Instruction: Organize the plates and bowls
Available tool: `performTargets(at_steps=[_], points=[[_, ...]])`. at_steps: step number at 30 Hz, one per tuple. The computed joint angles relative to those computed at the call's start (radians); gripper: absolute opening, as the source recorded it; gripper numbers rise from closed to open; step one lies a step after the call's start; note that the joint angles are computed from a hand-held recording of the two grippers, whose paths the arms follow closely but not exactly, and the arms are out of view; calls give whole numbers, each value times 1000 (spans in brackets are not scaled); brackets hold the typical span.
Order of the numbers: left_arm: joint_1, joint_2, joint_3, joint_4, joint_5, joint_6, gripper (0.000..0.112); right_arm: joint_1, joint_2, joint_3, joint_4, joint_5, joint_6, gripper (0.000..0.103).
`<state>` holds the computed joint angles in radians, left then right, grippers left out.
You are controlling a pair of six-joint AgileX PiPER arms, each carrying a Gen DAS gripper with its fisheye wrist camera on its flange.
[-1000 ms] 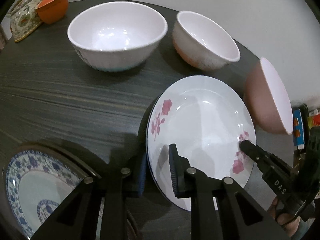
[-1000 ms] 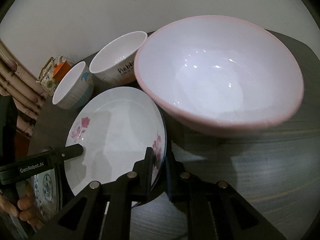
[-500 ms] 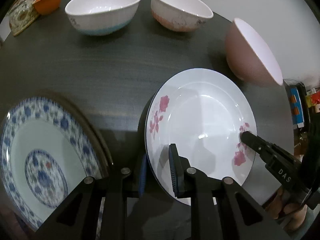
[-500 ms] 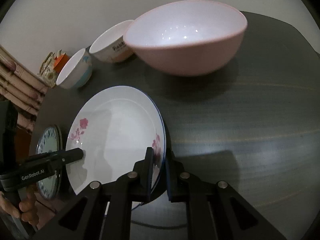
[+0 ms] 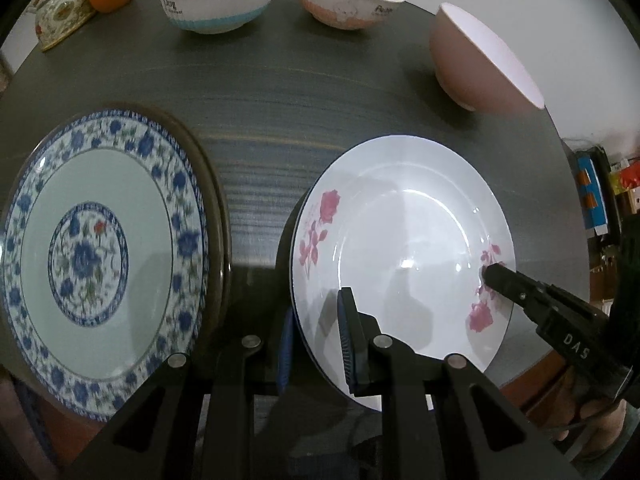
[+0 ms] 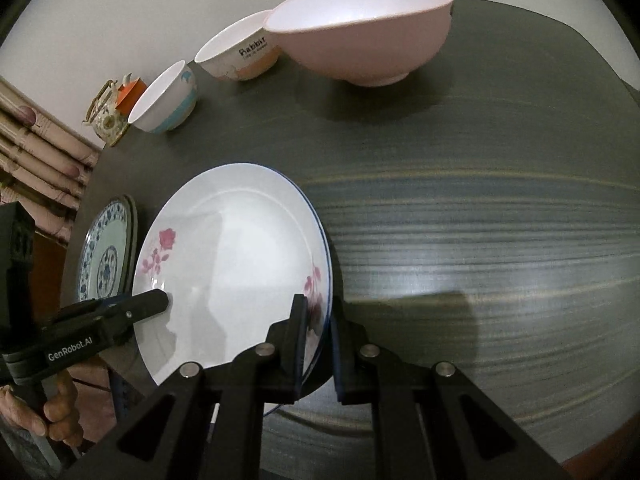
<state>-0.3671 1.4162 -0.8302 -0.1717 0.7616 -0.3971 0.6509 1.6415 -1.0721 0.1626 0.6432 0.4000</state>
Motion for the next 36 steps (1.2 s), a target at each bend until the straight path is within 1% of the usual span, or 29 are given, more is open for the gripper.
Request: performTargets(at_steps=[5,9,10,13,28,36], points=[[0,-10,7,-12,6,14,18,3,-39,46,13,0,-12,11],[14,10,-8,-26,9,28,18,3,-25,27,16,16,-18,12],[18,-20,9,-25,22,30,18,1,-24,23,22,24,-28,13],[25,-27,7,-21,34,26,18,-1,-18,15,19,28,-35,14],[30,16,-28,-11,30,31,18,-30,14,-21,47,33,-84,14],[37,11,-25,-14,29,40,18,-46,29,-39,77,38,-121,14]])
